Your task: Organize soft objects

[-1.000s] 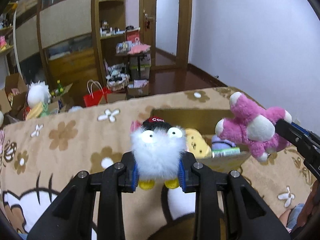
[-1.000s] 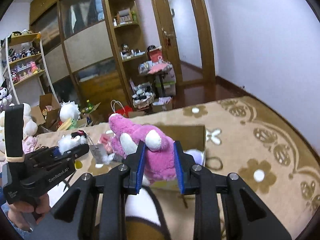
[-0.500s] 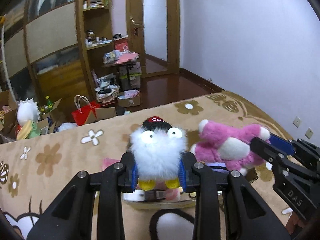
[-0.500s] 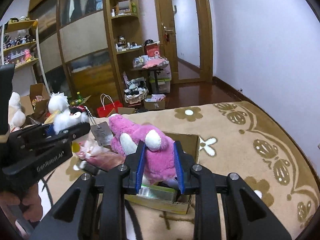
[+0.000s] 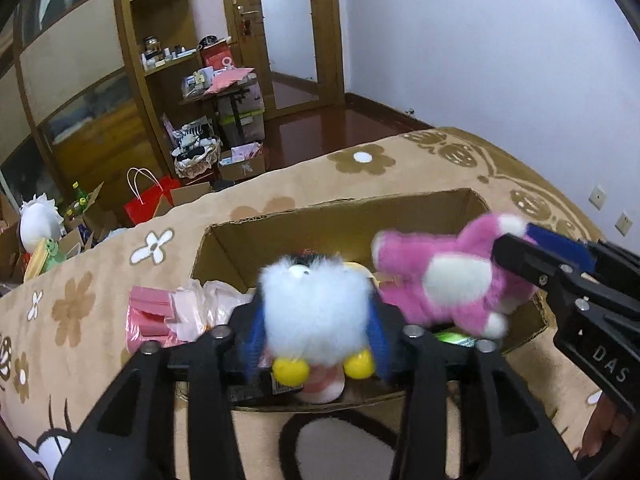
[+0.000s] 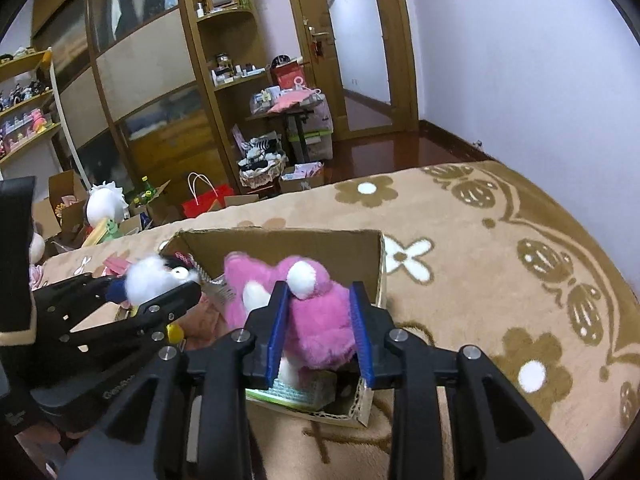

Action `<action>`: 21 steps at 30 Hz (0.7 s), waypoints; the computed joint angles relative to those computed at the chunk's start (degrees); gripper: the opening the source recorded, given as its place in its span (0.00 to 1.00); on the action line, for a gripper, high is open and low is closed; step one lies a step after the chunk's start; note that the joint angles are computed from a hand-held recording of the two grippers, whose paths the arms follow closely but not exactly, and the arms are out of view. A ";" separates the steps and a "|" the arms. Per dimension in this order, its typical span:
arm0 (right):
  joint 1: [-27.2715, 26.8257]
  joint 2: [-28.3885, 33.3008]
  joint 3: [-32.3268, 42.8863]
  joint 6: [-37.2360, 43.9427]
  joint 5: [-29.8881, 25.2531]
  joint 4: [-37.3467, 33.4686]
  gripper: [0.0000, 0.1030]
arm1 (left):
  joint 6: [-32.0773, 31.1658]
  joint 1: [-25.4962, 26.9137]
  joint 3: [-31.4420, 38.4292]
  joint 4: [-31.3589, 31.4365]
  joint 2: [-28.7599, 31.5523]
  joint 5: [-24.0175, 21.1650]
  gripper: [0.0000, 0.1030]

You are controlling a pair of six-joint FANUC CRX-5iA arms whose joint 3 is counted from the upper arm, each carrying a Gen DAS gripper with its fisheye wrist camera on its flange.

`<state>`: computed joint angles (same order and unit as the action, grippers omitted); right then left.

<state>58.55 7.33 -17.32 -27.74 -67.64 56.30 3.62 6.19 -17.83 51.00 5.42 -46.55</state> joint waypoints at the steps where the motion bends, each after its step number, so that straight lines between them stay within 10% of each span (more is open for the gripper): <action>1: -0.05 -0.20 -0.20 -0.19 0.42 -0.01 0.31 | -0.60 0.13 -0.38 0.85 -0.20 0.18 0.55; 5: 0.73 -0.35 0.19 -0.74 -0.94 -0.15 0.33 | 0.20 1.44 0.63 0.31 -0.13 -2.31 0.68; 15: 4.86 -1.67 2.49 -2.83 -9.24 2.42 0.85 | -0.20 5.43 -1.02 4.30 -5.14 -1.68 0.93; 21: 7.92 -1.46 5.48 -2.11 -15.19 3.14 1.00 | -1.36 8.83 -2.48 6.94 -8.80 -2.44 0.97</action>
<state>66.46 5.87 -11.84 -29.85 -82.83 59.44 2.26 15.02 -20.31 57.93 -3.38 -48.99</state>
